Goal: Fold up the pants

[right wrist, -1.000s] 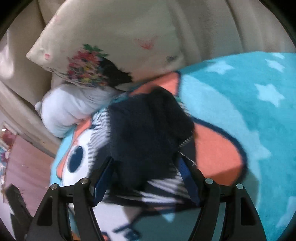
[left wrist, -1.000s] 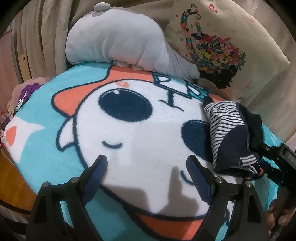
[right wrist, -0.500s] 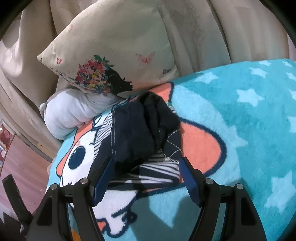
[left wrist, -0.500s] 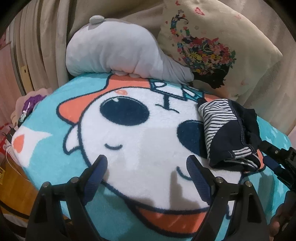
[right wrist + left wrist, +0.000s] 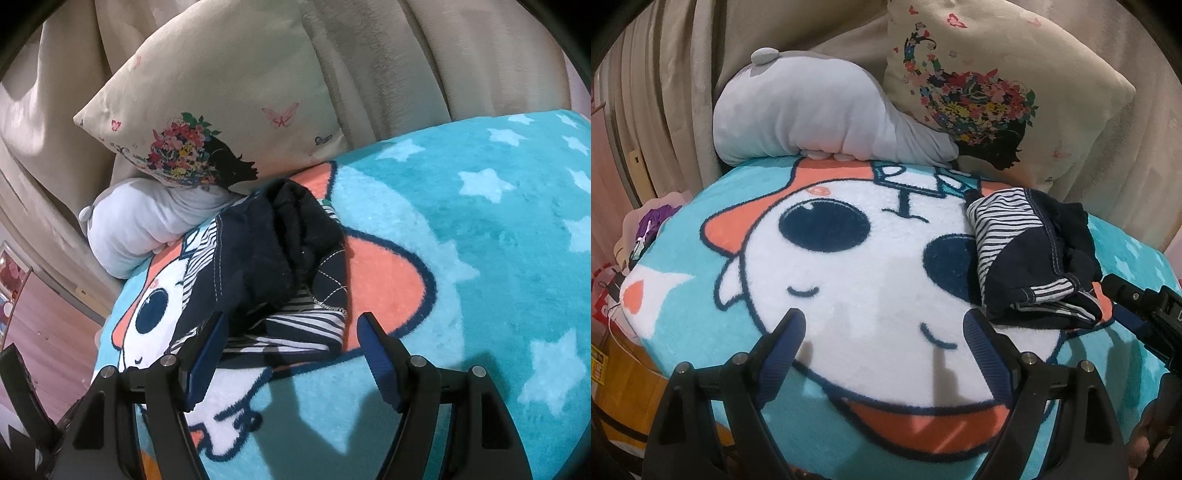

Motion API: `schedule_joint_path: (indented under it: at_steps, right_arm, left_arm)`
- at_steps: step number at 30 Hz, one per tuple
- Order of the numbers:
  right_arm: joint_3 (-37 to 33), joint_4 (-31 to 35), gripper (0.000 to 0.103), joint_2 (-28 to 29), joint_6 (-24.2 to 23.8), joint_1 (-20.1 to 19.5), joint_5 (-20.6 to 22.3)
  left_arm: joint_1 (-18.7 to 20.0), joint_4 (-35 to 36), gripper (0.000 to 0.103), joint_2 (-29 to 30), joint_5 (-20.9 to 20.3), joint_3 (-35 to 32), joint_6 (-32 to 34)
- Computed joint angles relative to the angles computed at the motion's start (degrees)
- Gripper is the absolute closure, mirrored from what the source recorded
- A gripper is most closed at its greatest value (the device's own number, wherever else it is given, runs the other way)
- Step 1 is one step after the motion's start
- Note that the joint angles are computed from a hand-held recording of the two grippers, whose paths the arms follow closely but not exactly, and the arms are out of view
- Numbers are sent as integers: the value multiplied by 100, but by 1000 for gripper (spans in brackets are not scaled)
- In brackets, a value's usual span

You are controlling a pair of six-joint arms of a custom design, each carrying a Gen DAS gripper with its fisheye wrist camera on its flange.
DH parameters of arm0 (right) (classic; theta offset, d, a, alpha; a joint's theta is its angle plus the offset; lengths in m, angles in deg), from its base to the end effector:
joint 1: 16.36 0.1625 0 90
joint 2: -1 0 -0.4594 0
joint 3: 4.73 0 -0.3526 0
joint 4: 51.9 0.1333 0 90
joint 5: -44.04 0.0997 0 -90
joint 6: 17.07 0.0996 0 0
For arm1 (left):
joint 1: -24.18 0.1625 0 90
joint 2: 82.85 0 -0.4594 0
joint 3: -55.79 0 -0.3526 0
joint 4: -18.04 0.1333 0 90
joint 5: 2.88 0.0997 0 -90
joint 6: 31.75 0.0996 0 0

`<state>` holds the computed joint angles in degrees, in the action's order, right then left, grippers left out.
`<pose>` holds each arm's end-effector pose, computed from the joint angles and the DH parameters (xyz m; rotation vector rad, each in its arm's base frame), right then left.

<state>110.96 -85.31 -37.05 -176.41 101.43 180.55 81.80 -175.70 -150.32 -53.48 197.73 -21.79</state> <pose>0.2483 -0.3403 -0.0180 -0.2835 -2.4075 1.3387 -0.0456 -0.4389 0.2287 0.6712 2.3676 -0.7982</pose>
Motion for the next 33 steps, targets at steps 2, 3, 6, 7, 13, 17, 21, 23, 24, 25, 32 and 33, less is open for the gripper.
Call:
schedule_joint_path:
  at_steps: [2, 3, 6, 7, 13, 17, 21, 23, 24, 25, 32, 33]
  right_arm:
    - [27, -17, 27, -5, 7, -21, -39]
    - [39, -23, 27, -7, 10, -30, -55]
    - [52, -32, 27, 4, 17, -43, -59]
    - [49, -30, 27, 8, 21, -45, -48]
    - [76, -34, 27, 12, 71, -111, -108]
    - [69, -2, 27, 23, 93, -165, -155]
    - [41, 25, 27, 48, 74, -191, -168]
    - [33, 36, 27, 58, 72, -199, -180]
    - [28, 38, 27, 64, 71, -199, -175]
    - [24, 31, 27, 71, 63, -195, -157]
    - [-34, 58, 27, 123, -9, -145, -21]
    - [-50, 78, 27, 136, -16, -135, 3]
  left_arm:
    - [-23, -19, 16, 10, 17, 24, -19]
    - [-23, -5, 17, 12, 14, 24, -22]
    - [-1, 120, 17, 3, -24, -1, -74]
    - [9, 153, 17, 2, -32, -11, -88]
    - [54, 219, 16, 45, -44, -54, -106]
    - [94, 242, 16, 89, -61, -73, -111]
    - [138, 244, 17, 124, -88, -88, -96]
    - [166, 270, 16, 138, -129, -109, -96]
    - [176, 277, 16, 146, -139, -115, -94]
    - [183, 270, 16, 153, -148, -115, -90]
    - [193, 284, 16, 160, -205, -121, -45]
    - [187, 294, 16, 160, -198, -116, -48]
